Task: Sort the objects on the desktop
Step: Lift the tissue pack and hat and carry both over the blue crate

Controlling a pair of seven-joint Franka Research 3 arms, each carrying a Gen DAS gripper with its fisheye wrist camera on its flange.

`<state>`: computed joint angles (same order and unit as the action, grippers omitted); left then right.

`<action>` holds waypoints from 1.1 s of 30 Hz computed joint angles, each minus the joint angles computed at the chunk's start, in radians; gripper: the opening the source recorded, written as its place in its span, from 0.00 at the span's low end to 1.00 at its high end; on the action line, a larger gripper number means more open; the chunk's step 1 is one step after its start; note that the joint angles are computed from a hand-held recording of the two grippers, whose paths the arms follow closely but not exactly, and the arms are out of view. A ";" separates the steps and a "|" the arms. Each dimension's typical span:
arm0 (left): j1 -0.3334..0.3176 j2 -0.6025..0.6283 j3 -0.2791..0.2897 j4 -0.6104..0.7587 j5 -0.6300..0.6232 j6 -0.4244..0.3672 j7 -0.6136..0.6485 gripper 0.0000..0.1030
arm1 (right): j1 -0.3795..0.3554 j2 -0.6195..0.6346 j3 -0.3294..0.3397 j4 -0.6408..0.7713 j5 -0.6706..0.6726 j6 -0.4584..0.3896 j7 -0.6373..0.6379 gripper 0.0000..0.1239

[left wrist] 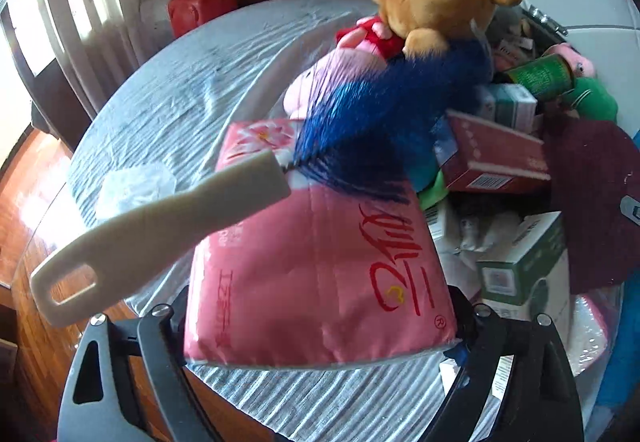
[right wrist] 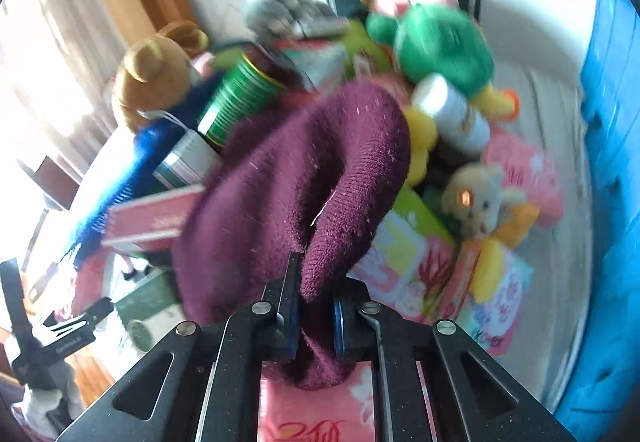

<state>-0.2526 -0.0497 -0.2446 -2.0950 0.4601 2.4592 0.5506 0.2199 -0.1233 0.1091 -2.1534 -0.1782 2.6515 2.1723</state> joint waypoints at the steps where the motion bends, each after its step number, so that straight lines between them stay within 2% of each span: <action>1: -0.003 -0.009 -0.004 0.011 0.017 0.003 -0.008 0.87 | -0.001 -0.007 0.006 0.013 -0.023 -0.004 0.007 0.10; 4: -0.009 -0.033 -0.018 0.035 0.065 0.020 -0.026 0.87 | -0.002 -0.103 -0.010 -0.043 -0.030 0.019 -0.039 0.09; 5: -0.022 -0.056 -0.034 0.025 0.089 0.011 -0.058 0.87 | -0.021 -0.116 0.007 -0.045 -0.038 0.031 -0.043 0.09; 11: -0.039 0.011 -0.046 0.155 0.201 0.068 -0.086 0.87 | -0.088 -0.107 0.068 0.049 -0.178 0.014 0.033 0.09; 15: -0.060 0.002 -0.045 0.186 0.241 0.095 -0.081 0.87 | -0.099 -0.113 0.074 0.096 -0.239 -0.009 0.072 0.08; 20: -0.074 0.044 -0.047 0.303 0.275 0.136 -0.029 0.87 | -0.124 -0.125 0.090 0.159 -0.334 -0.035 0.127 0.08; 24: -0.107 0.151 -0.040 0.476 0.305 0.135 0.038 0.87 | -0.140 -0.139 0.102 0.221 -0.412 -0.082 0.174 0.08; 33: -0.239 0.422 0.010 0.923 0.212 0.086 0.273 0.87 | -0.169 -0.192 0.097 0.325 -0.466 -0.237 0.216 0.08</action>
<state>-0.4919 0.3721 -0.2342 -1.1722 0.6721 2.5452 0.8233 0.0507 -0.3149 0.2057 -1.8284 -0.6440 2.4150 2.3878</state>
